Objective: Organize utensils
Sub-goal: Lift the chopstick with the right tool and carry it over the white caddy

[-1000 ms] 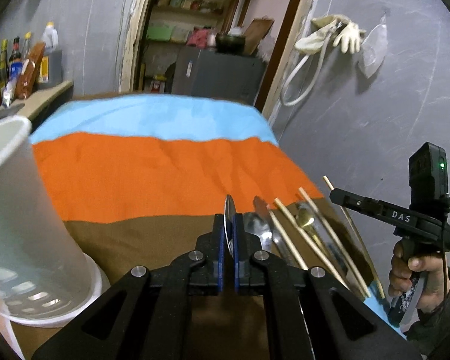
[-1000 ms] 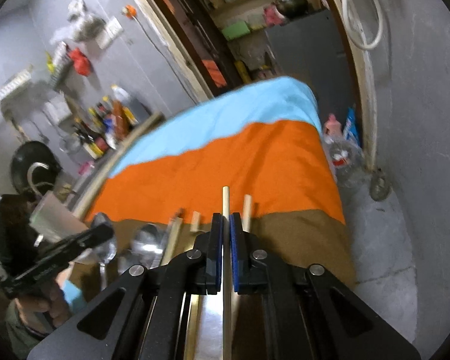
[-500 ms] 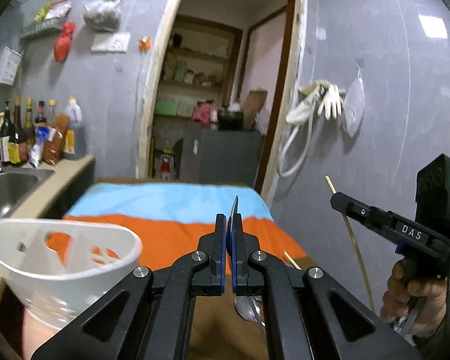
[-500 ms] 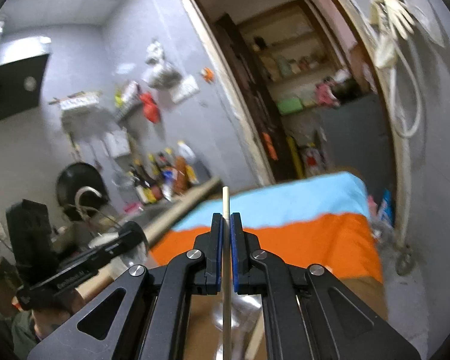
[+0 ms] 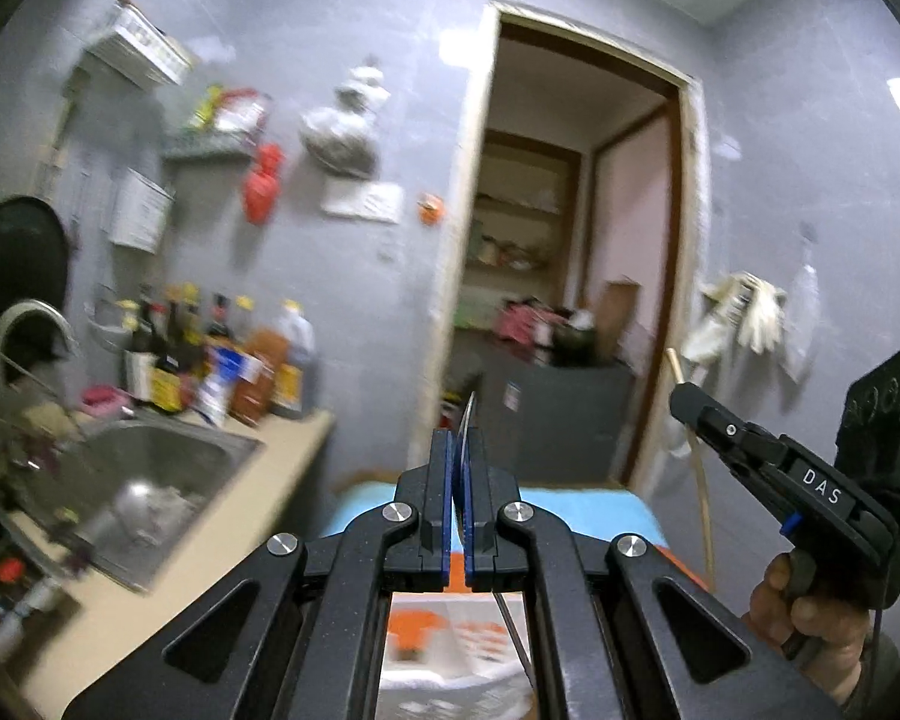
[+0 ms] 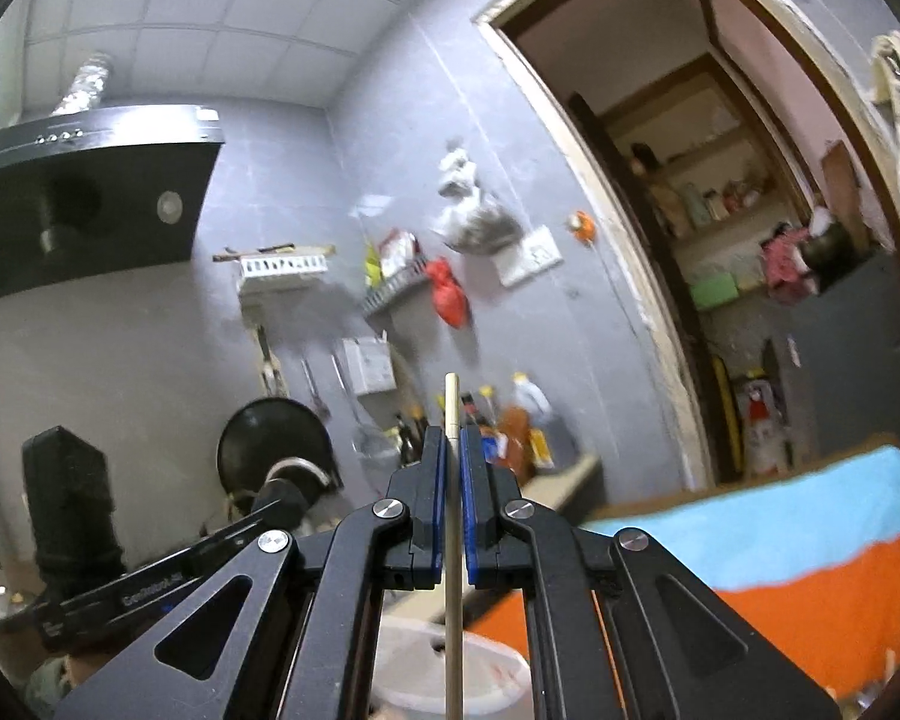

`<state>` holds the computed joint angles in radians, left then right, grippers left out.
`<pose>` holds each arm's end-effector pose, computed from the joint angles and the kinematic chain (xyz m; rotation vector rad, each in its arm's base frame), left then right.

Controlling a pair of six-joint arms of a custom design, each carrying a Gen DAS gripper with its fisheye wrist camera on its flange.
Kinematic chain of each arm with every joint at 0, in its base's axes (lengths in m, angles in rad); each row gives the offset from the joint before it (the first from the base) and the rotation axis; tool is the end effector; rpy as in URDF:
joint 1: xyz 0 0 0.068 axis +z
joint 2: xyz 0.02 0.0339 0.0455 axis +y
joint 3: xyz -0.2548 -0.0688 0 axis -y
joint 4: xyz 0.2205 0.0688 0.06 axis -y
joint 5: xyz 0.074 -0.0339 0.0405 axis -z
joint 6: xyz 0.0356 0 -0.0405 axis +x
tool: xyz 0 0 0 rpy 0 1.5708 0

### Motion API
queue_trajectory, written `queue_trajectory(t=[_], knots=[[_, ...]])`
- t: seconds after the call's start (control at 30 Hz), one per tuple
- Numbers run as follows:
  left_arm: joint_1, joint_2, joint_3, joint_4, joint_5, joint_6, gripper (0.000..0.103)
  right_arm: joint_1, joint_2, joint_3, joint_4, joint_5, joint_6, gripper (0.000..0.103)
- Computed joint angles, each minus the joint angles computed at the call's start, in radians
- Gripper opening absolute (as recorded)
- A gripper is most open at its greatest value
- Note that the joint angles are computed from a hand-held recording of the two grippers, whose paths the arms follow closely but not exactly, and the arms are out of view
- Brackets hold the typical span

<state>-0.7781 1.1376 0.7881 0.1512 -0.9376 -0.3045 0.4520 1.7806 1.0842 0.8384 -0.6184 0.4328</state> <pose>0.1868 -0.1438 0.3069 -0.2629 1.6671 0.0188 0.3352 0.1857 0.2819 -0.5548 1.4627 1.1485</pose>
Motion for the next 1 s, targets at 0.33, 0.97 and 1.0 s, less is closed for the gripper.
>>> queue_trajectory(t=[0.33,0.97,1.0], knots=[[0.163,-0.052,-0.246,0.427,-0.072,0.267,0.001,0.166,0.178,0.078,0.191,0.358,-0.107,0.003],[0.233,0.184,-0.387,0.795,-0.043,0.248,0.001,0.275,0.232,0.037,0.199,0.629,-0.349,0.003],[0.229,0.185,-0.389,0.790,-0.043,0.243,0.001,0.273,0.236,0.037,0.189,0.623,-0.343,0.003]])
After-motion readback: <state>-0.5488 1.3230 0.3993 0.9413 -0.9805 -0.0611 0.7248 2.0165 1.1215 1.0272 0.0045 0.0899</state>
